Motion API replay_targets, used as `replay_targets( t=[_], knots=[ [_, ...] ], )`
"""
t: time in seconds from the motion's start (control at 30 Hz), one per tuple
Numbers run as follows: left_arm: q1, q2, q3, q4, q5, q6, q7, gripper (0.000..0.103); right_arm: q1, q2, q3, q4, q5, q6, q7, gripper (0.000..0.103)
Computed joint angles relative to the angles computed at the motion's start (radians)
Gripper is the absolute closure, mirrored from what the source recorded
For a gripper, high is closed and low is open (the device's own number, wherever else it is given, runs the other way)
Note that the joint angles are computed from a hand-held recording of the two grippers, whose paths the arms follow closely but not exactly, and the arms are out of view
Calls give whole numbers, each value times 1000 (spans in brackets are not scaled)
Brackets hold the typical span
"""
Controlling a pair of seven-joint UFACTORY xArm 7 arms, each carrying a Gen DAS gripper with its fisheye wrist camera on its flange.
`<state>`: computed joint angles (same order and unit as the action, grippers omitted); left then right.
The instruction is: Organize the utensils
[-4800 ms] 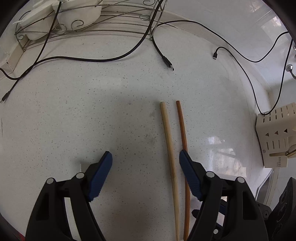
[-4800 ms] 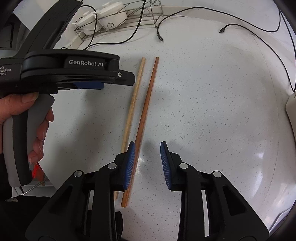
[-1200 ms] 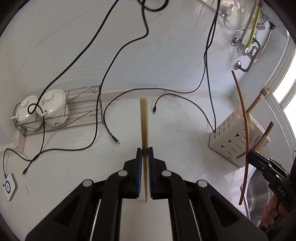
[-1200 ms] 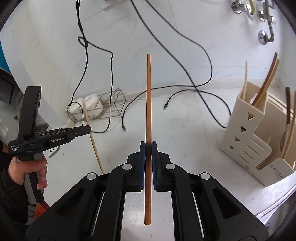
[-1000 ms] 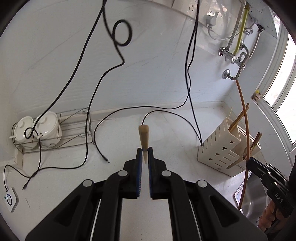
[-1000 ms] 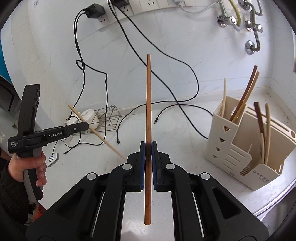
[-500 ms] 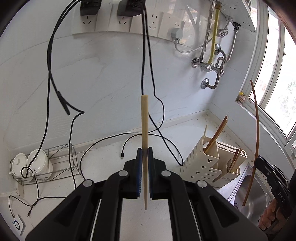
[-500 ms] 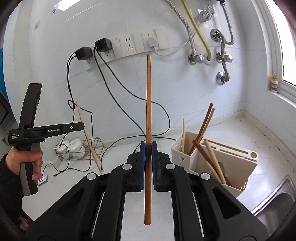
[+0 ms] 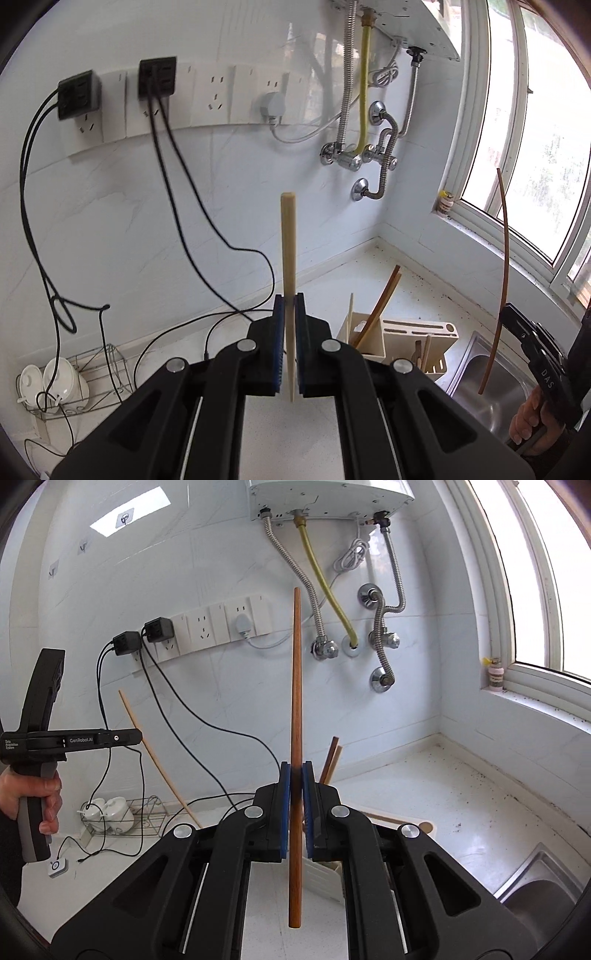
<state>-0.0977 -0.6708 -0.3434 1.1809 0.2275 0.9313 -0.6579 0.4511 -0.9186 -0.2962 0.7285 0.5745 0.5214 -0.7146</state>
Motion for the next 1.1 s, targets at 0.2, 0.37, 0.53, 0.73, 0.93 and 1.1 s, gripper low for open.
replay_targets(
  t=[0.2, 0.37, 0.53, 0.73, 0.93, 1.1],
  knots=[
    [2, 120, -38, 127, 39, -30, 17, 102, 69, 16, -79, 25, 42, -91, -75, 97],
    [-21, 205, -53, 180, 68, -42, -4, 103, 147, 16, -146, 21, 71, -165, -147, 97],
    [-64, 222, -36, 151, 67, -46, -41, 103, 209, 8, -199, -23, 70, -252, -222, 97],
    [-93, 206, -15, 95, 61, -30, -77, 103, 258, 11, -255, -61, 32, -295, -258, 97],
    [-120, 153, 11, -14, 14, -31, -87, 103, 285, 6, -292, -62, 17, -302, -253, 97],
    [-130, 78, 21, -129, -36, -27, -124, 103, 337, -5, -326, -79, 7, -363, -283, 97]
  ],
)
